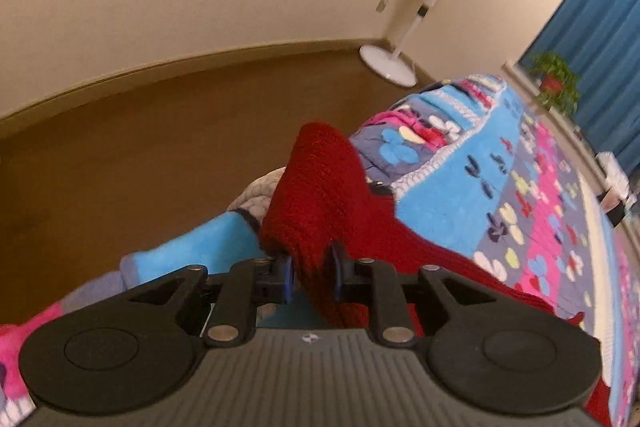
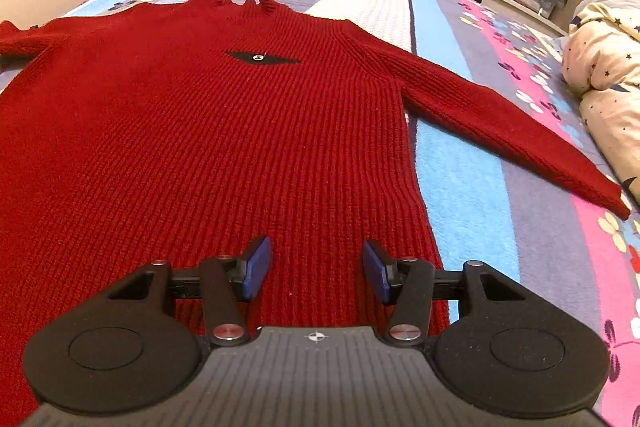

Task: Fold small clothes
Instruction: 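Grasp the other sleeve with the left tool and lift it off the bed, then lay the held sleeve across the sweater body with the left tool and release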

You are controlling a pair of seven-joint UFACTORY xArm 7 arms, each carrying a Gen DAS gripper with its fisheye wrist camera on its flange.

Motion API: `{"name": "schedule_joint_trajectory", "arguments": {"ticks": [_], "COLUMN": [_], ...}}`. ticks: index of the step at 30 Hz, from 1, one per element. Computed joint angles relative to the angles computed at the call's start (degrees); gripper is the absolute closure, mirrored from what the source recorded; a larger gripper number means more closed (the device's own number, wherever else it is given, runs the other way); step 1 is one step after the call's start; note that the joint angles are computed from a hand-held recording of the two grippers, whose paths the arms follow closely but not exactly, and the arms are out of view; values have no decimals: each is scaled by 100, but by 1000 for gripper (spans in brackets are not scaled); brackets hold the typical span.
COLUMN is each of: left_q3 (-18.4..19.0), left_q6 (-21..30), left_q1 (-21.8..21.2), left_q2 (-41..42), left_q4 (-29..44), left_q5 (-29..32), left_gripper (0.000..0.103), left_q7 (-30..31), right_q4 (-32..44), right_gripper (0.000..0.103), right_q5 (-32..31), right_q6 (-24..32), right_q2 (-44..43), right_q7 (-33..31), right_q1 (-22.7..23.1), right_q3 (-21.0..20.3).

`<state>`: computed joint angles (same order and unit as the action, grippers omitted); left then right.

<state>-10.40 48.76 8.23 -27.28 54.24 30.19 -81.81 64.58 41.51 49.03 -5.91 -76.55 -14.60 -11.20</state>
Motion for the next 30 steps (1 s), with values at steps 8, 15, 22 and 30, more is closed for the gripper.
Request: {"name": "schedule_joint_trajectory", "arguments": {"ticks": [8, 15, 22, 30], "left_q3": [-1252, -768, -120, 2], "left_q6": [390, 919, -311, -1162], "left_q1": [449, -123, -318, 391], "left_q2": [-682, -1181, -1835, -1922], "left_q4": [257, -139, -1589, -2211], "left_q5": [2133, 694, -702, -974], "left_gripper": [65, 43, 43, 43], "left_q7": [-245, -599, -1351, -998], "right_q4": [-87, -156, -207, -369], "right_gripper": [48, 48, 47, 46], "right_q5": [4, -53, -83, -36], "right_q6": [-130, -214, -285, -507], "right_q2": [-49, -107, -143, -225], "right_q7": [24, 7, 8, -131], "right_q1": [37, 78, 113, 175], "right_q3": [11, 3, -9, -14]}}
